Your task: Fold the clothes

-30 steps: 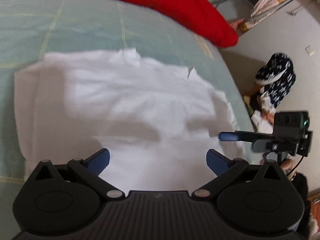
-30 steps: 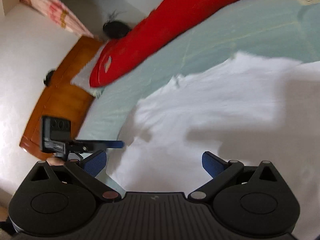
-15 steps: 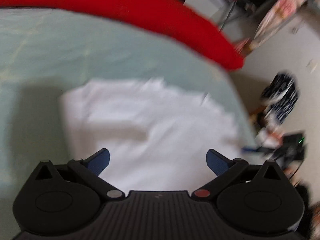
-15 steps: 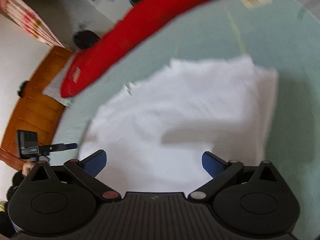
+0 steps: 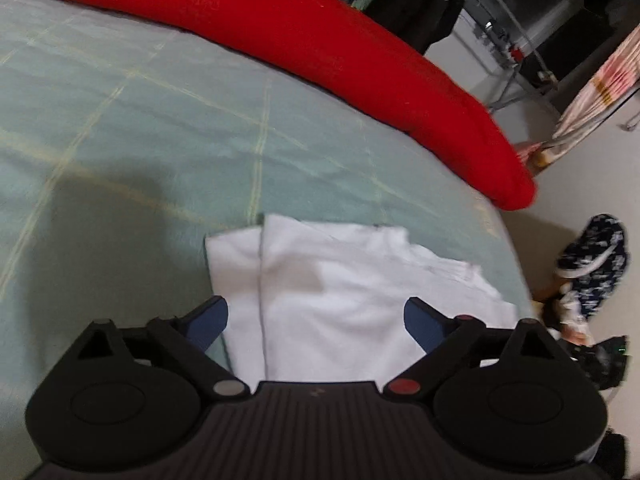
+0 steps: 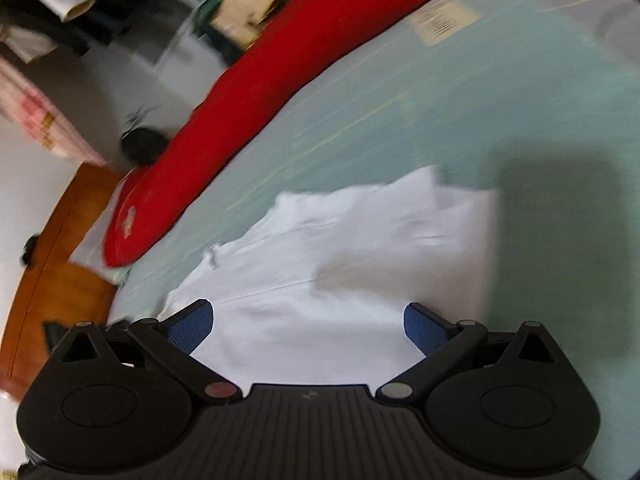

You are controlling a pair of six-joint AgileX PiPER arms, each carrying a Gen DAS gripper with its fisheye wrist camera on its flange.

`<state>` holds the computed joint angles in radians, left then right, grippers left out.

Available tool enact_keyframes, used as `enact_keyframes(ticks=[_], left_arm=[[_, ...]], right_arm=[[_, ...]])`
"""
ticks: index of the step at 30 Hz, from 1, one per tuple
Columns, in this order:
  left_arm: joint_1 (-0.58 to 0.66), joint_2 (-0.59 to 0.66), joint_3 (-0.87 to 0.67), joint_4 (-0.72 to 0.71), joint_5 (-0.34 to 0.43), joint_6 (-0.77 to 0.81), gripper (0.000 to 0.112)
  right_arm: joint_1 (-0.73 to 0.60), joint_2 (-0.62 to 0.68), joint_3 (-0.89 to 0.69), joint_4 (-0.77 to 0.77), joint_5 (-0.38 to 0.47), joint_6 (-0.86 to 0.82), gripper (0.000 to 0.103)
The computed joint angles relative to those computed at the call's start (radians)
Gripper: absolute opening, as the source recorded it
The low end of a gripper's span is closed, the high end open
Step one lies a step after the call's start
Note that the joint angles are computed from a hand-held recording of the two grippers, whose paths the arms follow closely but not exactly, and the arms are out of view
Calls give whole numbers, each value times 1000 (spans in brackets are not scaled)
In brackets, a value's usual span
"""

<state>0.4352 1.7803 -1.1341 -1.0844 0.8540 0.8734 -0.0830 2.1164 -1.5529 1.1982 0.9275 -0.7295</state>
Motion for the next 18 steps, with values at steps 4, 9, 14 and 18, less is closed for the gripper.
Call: enact_keyframes(ticks=[4, 9, 14, 18], left_arm=[[-4, -127, 116, -48, 98, 101, 98], [-52, -206, 300, -80, 41, 186, 98], [68, -210, 411, -67, 76, 216, 97], [101, -349, 429, 28, 64, 168, 97]], right_arm=[[-4, -92, 122, 109, 80, -105, 103], [98, -173, 274, 151, 66, -224, 103], [65, -198, 418, 120, 30, -209, 103], [-37, -328, 556, 102, -6, -226, 103]])
